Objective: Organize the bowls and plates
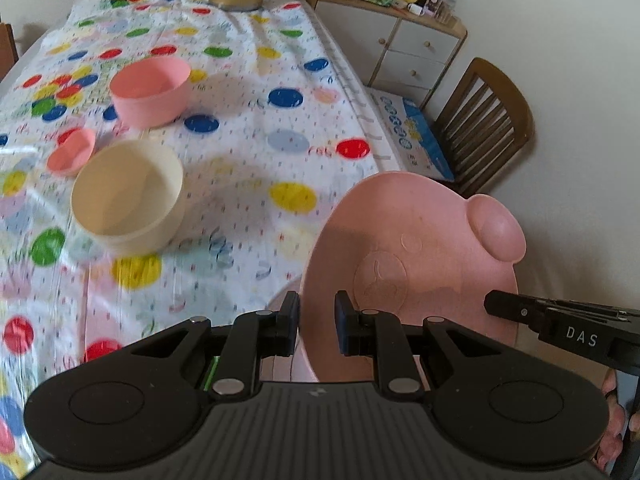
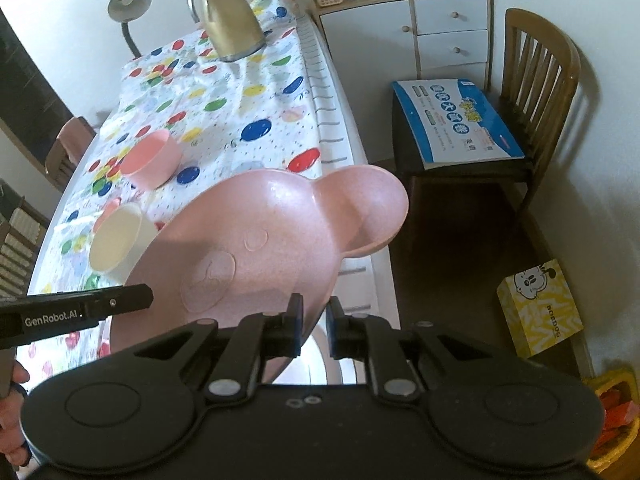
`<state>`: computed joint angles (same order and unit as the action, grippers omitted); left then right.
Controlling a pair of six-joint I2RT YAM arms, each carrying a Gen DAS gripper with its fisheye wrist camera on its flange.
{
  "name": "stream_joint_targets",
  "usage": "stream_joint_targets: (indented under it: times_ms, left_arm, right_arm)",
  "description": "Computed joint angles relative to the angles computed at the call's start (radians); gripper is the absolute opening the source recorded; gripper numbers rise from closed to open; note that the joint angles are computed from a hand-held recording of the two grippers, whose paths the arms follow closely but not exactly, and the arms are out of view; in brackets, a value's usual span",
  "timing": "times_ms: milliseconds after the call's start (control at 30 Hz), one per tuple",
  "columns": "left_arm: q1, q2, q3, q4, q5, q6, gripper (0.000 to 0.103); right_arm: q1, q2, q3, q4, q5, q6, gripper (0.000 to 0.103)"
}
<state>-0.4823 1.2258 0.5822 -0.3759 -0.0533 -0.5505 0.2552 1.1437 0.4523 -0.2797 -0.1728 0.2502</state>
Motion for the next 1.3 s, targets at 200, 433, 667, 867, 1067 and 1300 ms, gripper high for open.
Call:
stream_joint_targets:
  times_ms: [200,433,667,867,1067,1300]
  left_arm:
    - [-0.026,-0.059,-0.064,-0.020,-0.004,-0.036,0.018]
    - [-0.051,-0.087,-0.134,-0.006,0.011,-0.063,0.018]
    - [-0.085,-0.087,-0.179,0.019,0.019,-0.082,0.018]
    - [-0.108,-0.069,-0.194,0.052,0.007,-0.085,0.018]
    - [-0.122,-0.027,-0.198,0.096,-0.001,-0.084,0.018]
    - [-0.137,0.017,-0.201,0.122,-0.003,-0.090,0.018]
  right_arm:
    - [0.057,-0.058,-0.064,0.005,0.033,0.026,0.011]
    - [0.124,-0.105,-0.124,0.021,0.089,0.072,0.010]
    - [0.163,-0.142,-0.181,0.037,0.133,0.099,0.010]
    - [0.178,-0.140,-0.215,0.082,0.158,0.103,0.009]
    - [0.171,-0.111,-0.239,0.132,0.164,0.100,0.009]
    - [0.162,-0.076,-0.256,0.180,0.159,0.090,0.009]
